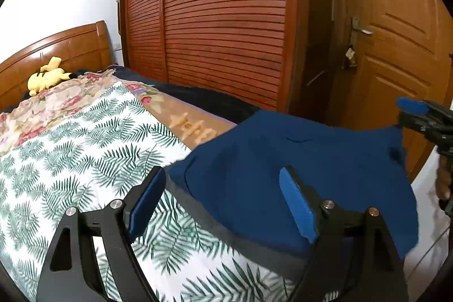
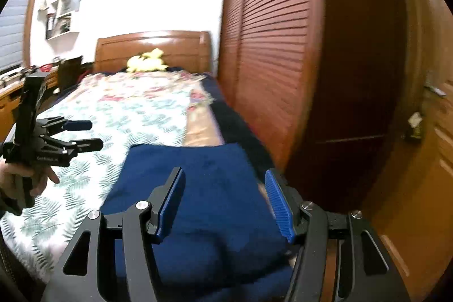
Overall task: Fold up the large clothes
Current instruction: 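Open both grippers to release the blazer on the grey cloth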
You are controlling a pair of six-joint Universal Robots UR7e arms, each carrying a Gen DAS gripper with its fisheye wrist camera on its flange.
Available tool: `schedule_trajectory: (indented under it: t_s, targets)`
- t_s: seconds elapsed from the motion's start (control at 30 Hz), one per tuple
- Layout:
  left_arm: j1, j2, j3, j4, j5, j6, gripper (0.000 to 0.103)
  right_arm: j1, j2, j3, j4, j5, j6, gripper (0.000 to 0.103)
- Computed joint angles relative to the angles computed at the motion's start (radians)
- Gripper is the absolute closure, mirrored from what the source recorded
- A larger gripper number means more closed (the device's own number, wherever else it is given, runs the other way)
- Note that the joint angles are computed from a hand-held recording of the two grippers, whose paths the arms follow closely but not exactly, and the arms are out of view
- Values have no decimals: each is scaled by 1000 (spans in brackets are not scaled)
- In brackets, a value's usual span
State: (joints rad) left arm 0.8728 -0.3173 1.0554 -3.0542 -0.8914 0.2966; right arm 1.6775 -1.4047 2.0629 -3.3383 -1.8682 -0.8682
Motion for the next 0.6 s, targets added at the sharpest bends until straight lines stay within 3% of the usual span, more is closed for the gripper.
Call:
schedule_trajectory:
  t_s: [0.13, 0.23, 0.3, 0.43, 0.6]
  targets:
    - [-12, -53, 130, -73, -8, -9, 19, -4, -8, 22, 65, -37, 18, 43]
    - [-19, -80, 200, -105, -7, -25, 11, -23, 2, 3, 122, -102, 50, 43]
    - [-23, -94, 235, -118, -7, -36, 11, -62, -3, -26, 224, -98, 105, 43]
    - [-33, -117, 289, -154, 0, -44, 11, -92, -32, -12, 233, -64, 121, 43]
    - [-50, -136, 339, -204, 29, -29, 11, -67, -16, -6, 190, -128, 127, 43]
